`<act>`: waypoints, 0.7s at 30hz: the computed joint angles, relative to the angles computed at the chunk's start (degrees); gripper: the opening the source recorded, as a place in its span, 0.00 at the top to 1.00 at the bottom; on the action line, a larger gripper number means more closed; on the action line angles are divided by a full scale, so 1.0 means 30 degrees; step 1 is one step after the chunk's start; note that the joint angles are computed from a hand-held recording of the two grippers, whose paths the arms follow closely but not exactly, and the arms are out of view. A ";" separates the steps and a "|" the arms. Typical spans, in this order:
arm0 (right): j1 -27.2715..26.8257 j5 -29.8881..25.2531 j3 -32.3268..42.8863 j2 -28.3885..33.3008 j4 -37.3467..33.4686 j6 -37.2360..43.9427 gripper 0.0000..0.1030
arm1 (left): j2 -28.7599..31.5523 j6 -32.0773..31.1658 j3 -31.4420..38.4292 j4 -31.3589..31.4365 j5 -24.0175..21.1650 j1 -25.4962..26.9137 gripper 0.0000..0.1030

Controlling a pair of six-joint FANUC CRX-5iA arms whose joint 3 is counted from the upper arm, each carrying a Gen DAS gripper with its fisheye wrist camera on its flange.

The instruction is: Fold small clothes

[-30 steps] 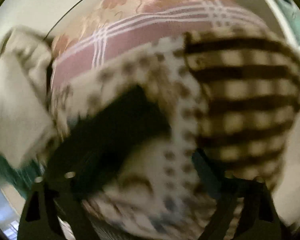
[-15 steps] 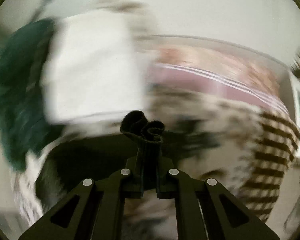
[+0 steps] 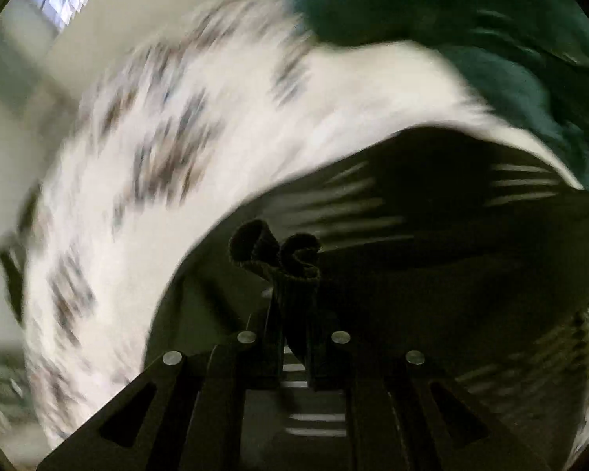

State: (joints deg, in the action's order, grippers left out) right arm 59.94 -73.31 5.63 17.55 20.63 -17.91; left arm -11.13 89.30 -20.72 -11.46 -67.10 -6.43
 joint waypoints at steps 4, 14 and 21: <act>-0.0306 -0.0651 0.2997 0.3385 -0.1008 0.2215 0.93 | 0.0261 -0.0728 -0.0194 0.0093 0.0979 0.0832 0.00; 0.1438 0.0862 -0.2374 -0.1647 -0.1982 -0.0204 0.06 | -0.1717 -0.3948 -0.1714 0.2157 -0.0166 0.4366 0.00; 0.4632 -0.7545 -0.2856 -0.3196 -0.3483 -0.2758 0.05 | -0.3554 -0.6007 -0.4081 0.5221 -0.5814 1.1771 0.00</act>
